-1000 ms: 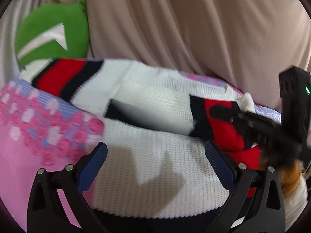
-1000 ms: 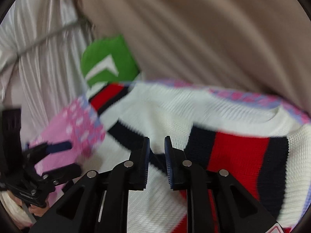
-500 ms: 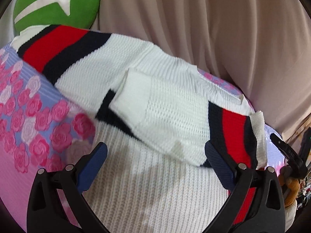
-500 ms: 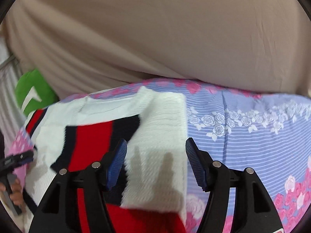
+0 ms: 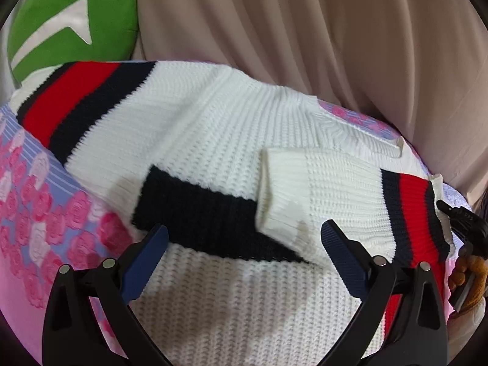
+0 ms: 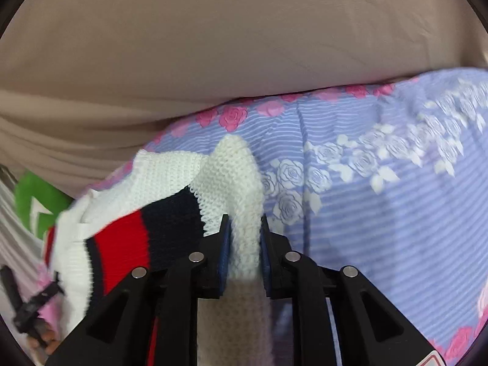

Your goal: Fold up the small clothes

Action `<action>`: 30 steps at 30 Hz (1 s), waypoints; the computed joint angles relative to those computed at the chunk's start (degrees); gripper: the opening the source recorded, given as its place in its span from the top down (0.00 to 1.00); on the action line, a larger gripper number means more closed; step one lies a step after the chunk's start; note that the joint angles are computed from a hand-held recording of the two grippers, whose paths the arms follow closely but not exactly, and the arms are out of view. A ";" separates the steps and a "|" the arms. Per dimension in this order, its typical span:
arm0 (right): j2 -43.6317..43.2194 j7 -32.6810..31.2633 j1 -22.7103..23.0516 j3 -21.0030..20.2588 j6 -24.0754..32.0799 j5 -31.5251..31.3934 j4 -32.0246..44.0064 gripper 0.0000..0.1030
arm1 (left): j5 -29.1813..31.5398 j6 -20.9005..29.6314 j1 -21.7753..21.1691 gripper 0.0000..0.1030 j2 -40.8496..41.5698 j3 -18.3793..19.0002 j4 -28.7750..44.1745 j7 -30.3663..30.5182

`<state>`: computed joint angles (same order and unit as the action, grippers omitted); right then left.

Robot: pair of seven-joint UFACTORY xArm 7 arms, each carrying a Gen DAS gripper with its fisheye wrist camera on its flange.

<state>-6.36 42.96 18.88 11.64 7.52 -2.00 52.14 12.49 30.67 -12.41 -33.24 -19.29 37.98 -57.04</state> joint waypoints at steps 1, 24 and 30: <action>-2.05 -2.11 1.17 -0.69 -2.31 2.48 -2.08 0.77 | -0.49 -1.03 -0.54 0.05 0.04 0.38 -0.17 0.21; -6.56 -15.60 15.19 -6.10 -2.85 17.37 -10.38 0.52 | -0.85 -1.53 1.74 0.88 6.14 2.99 5.35 4.03; -6.96 1.07 -2.42 8.32 1.17 -2.45 -8.39 0.78 | 2.28 -3.47 3.19 0.87 4.21 0.90 1.80 1.85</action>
<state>-13.31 44.03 16.47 19.97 8.69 -4.45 43.74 14.77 27.20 -9.22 -29.03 -18.38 39.78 -55.18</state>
